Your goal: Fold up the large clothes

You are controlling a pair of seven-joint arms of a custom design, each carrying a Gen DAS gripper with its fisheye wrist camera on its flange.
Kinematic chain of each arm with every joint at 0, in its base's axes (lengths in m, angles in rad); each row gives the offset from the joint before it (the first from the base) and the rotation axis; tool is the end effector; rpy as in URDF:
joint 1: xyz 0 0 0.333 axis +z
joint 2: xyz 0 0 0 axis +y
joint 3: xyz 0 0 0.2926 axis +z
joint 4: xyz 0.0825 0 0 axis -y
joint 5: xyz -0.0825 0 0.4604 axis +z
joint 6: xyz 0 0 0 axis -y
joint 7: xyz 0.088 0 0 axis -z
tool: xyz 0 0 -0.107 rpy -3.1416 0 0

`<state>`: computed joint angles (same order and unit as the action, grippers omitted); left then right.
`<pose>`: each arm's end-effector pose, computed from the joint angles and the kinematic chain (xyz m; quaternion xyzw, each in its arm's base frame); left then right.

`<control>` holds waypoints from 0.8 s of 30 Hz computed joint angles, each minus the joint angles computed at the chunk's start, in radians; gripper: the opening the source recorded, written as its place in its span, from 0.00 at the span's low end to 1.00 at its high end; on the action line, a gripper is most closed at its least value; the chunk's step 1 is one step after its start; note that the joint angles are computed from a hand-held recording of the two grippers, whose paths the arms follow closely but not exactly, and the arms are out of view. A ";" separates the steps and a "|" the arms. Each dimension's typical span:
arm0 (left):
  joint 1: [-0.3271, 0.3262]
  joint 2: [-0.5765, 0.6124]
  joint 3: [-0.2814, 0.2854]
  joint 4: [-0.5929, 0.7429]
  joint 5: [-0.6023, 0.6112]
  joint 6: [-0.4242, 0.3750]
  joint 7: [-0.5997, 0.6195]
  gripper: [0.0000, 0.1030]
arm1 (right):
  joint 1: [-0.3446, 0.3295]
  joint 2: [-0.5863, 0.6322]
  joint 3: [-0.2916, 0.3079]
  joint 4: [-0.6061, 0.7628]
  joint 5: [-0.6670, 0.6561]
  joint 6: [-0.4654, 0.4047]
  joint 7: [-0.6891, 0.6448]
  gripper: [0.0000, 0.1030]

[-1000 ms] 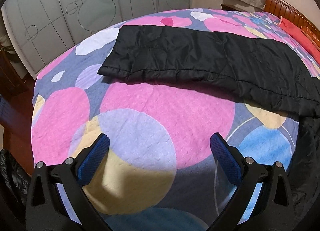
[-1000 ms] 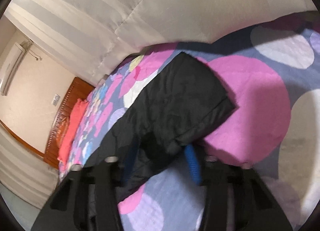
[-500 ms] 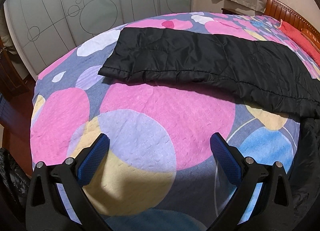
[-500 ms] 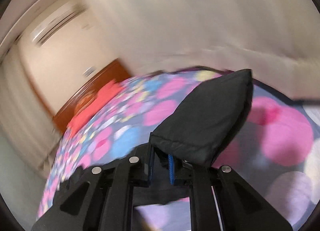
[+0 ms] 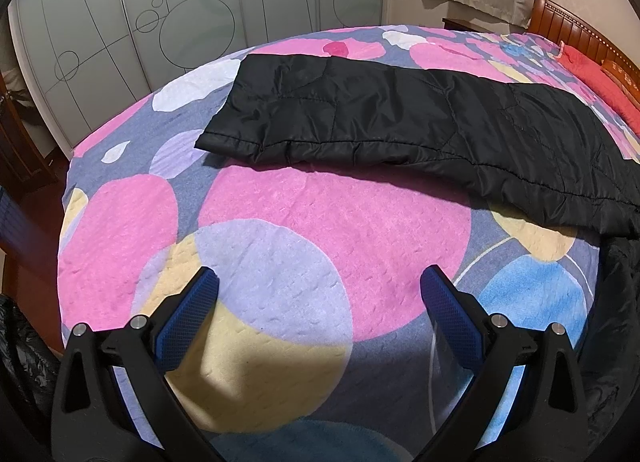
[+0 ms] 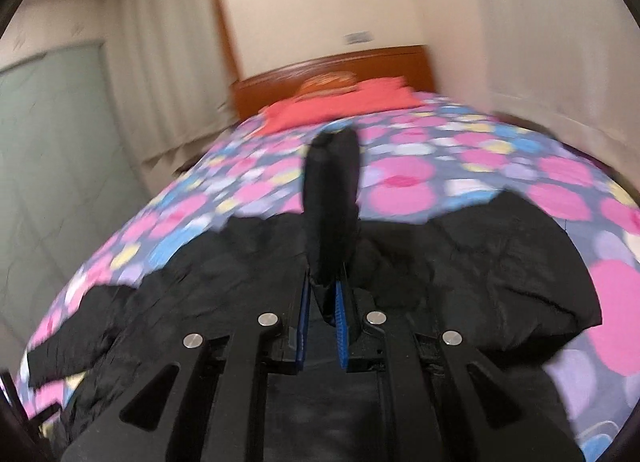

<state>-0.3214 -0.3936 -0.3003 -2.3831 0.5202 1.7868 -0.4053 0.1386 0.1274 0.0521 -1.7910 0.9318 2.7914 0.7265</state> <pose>0.4227 -0.2475 0.4075 -0.9333 0.1676 -0.0471 0.3140 0.7065 0.0973 0.5146 -0.6953 0.5213 -0.1959 0.4544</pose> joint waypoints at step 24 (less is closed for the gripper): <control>0.005 0.015 0.002 0.006 0.010 -0.002 0.000 0.98 | 0.010 0.010 0.028 0.029 -0.087 -0.413 -0.024 0.72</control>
<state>-0.3165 -0.3790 -0.2985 -2.3771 0.5302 1.7846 -0.4054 0.1487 0.1378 0.0798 -1.7622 0.8446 2.3782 0.7024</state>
